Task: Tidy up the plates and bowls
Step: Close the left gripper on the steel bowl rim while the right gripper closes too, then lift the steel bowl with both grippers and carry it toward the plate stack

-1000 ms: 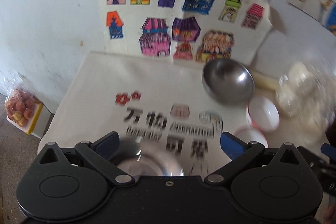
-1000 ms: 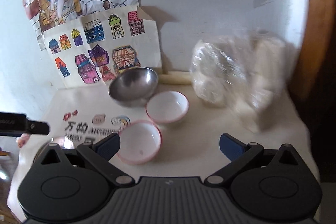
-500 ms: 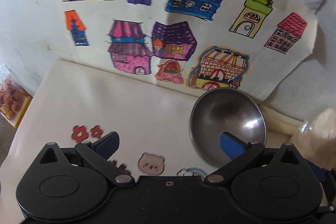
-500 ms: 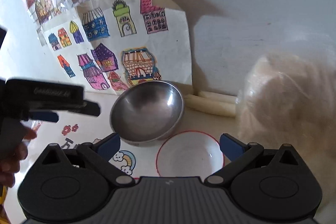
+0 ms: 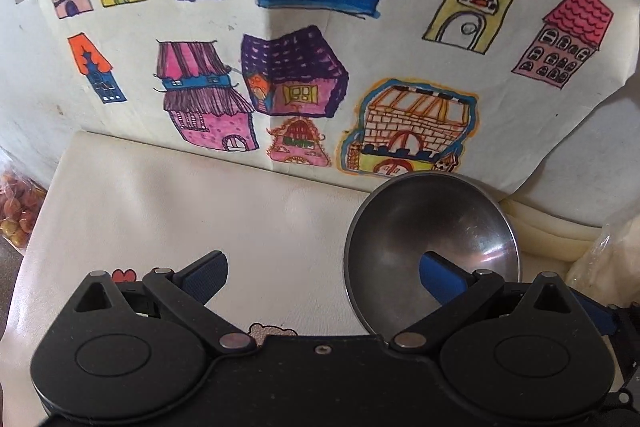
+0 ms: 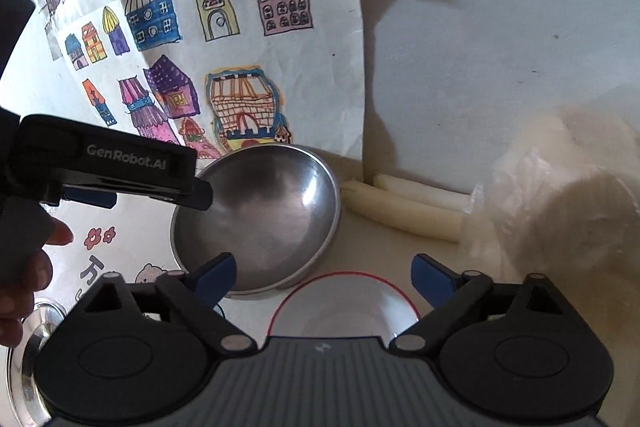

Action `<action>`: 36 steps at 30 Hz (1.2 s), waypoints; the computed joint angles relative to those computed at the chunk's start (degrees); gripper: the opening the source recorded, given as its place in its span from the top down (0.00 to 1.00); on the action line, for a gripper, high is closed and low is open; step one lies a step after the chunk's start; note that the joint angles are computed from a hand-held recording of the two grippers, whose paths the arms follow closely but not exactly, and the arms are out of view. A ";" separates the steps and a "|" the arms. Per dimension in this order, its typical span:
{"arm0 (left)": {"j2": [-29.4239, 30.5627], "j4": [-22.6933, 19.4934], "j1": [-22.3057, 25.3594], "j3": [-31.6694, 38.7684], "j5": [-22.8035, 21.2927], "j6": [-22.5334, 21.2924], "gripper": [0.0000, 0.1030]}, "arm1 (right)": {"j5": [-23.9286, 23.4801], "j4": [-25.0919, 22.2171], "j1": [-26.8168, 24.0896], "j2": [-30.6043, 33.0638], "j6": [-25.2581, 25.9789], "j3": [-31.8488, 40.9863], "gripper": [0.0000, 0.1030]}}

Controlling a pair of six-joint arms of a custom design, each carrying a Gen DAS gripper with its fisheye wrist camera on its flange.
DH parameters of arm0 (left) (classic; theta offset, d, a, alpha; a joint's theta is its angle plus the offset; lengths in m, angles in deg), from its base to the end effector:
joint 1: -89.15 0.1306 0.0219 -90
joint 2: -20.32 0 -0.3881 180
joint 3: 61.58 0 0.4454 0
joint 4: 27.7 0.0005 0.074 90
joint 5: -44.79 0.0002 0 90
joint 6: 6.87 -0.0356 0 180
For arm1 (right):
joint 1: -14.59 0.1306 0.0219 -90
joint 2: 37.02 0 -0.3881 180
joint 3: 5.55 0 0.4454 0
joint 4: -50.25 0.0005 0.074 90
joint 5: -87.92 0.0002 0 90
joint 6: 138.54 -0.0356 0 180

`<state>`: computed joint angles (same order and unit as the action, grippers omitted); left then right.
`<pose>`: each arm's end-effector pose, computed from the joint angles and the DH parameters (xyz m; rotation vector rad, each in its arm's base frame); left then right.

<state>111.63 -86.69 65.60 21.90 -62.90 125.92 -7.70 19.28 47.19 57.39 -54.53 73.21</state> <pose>0.4756 -0.1960 0.3586 -0.5237 2.5862 0.0476 0.4665 0.3019 0.3177 -0.6038 2.3475 0.4308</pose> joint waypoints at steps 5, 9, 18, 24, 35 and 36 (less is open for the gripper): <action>1.15 -0.89 0.07 0.52 0.10 0.26 0.10 | 0.33 -0.95 0.49 1.46 -0.12 1.35 0.20; 1.36 -0.71 0.23 0.46 1.11 0.78 0.24 | 2.98 -2.87 1.04 3.05 0.25 3.08 0.30; 1.59 1.69 1.70 -0.37 9.21 1.56 0.60 | 3.65 -5.02 1.12 5.33 0.75 5.62 0.50; 0.47 4.43 1.86 -2.85 11.30 3.29 0.79 | 2.81 -5.59 1.08 5.99 1.19 6.48 0.65; -2.45 8.03 1.56 -6.12 10.94 6.84 0.86 | 0.37 -2.93 1.06 5.26 -0.49 5.04 0.74; -2.83 8.15 1.38 -6.30 10.37 6.80 0.87 | 0.21 -2.67 1.05 4.99 -0.49 4.75 0.74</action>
